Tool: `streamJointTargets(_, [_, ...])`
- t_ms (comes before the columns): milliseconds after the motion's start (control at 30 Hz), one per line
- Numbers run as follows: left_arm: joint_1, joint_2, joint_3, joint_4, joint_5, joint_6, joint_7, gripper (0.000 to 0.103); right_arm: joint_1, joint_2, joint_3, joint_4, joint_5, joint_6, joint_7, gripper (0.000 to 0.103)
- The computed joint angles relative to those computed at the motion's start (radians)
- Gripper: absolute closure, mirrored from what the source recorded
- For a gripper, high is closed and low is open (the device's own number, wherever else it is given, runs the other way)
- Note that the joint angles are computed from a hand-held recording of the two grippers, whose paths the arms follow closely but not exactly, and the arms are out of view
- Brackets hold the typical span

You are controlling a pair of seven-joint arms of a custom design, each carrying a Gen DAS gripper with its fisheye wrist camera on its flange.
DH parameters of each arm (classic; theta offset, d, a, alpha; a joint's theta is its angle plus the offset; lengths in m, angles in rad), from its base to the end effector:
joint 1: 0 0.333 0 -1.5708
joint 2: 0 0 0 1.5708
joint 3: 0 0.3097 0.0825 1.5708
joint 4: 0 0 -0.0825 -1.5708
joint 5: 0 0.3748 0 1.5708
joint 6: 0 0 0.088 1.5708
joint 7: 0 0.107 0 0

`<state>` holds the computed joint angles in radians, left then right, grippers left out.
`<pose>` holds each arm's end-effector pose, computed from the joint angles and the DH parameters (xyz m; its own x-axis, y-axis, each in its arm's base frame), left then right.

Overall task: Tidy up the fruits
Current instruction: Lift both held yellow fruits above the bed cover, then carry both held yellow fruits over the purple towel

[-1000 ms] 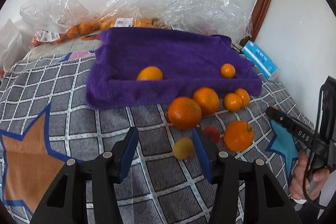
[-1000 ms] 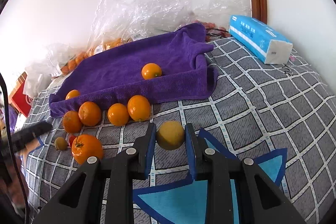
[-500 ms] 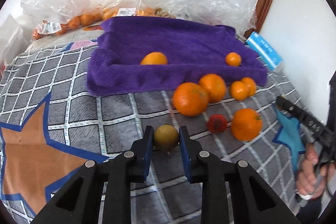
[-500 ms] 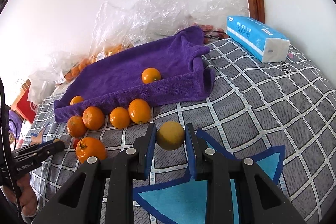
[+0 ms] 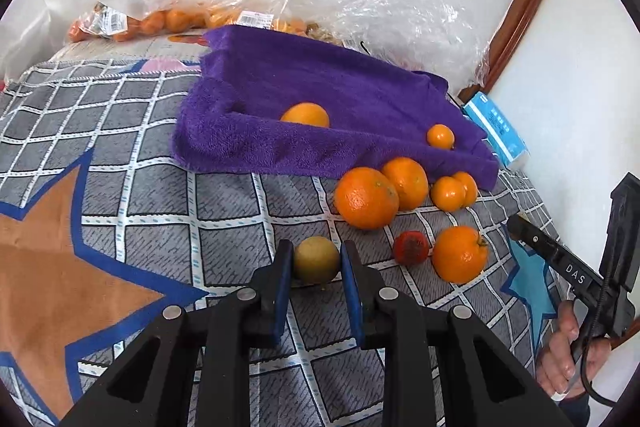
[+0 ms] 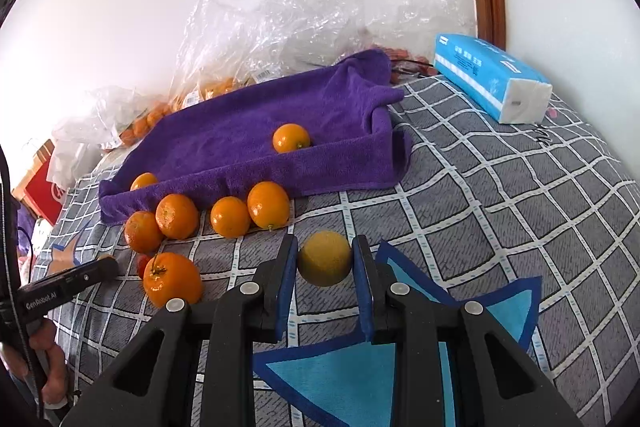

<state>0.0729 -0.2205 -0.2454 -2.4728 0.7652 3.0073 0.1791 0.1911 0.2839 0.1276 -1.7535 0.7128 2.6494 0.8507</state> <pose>0.4651 -0.1354 0.4419 0.3270 -0.8888 0.3211 -0.6167 -0.4582 -0.6402 0.6424 0.1847 0.4701 0.5334 -0.8168 -0.2197 -0.6866 -0.2664 -0.6765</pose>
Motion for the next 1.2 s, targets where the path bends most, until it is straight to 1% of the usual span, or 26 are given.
streamJointTargets(133, [0.023,-0.015,-0.032,0.008,0.069,-0.032,-0.064,0.08,0.01,0.007,-0.005,0.008,-0.039,-0.015,0.007,0.075])
streamJointTargets(167, [0.022,-0.02,-0.036,0.011,0.084,-0.044,-0.072,0.08,0.01,0.007,-0.004,0.01,-0.042,-0.018,0.003,0.075])
streamJointTargets(267, [-0.007,-0.024,-0.023,0.018,0.088,-0.079,-0.036,0.08,0.007,0.007,0.001,0.011,-0.037,-0.027,-0.015,0.075])
streamJointTargets(333, [0.001,-0.036,-0.035,0.019,0.137,-0.088,-0.068,0.08,0.002,0.004,0.003,0.007,-0.021,-0.022,-0.026,0.075])
streamJointTargets(400, [0.017,-0.052,-0.045,0.015,0.199,-0.081,-0.122,0.08,-0.002,0.002,0.004,0.004,-0.002,-0.015,-0.03,0.075])
streamJointTargets(500, [0.018,-0.064,-0.042,0.01,0.234,-0.085,-0.161,0.08,0.008,-0.005,-0.007,-0.008,-0.017,0.014,-0.001,0.075])
streamJointTargets(600, [0.018,-0.074,-0.037,0.005,0.251,-0.092,-0.187,0.08,-0.01,-0.021,0.008,-0.022,0.028,-0.002,-0.048,0.075])
streamJointTargets(700, [0.025,-0.084,-0.031,-0.003,0.271,-0.072,-0.22,0.08,-0.007,-0.042,0.005,-0.042,0.04,-0.006,-0.067,0.075])
streamJointTargets(800, [0.044,-0.097,-0.048,-0.005,0.315,-0.071,-0.272,0.08,-0.001,-0.066,0.002,-0.064,0.052,-0.012,-0.085,0.075])
streamJointTargets(933, [0.03,-0.094,-0.038,-0.002,0.313,-0.084,-0.274,0.08,0.005,-0.094,-0.003,-0.082,0.079,-0.034,-0.11,0.075])
streamJointTargets(1067, [0.035,-0.102,-0.041,-0.004,0.337,-0.084,-0.306,0.08,0.01,-0.112,-0.011,-0.092,0.111,-0.042,-0.125,0.075])
streamJointTargets(1200, [0.027,-0.102,-0.034,-0.005,0.337,-0.086,-0.308,0.08,0.009,-0.119,-0.019,-0.09,0.144,-0.06,-0.124,0.075])
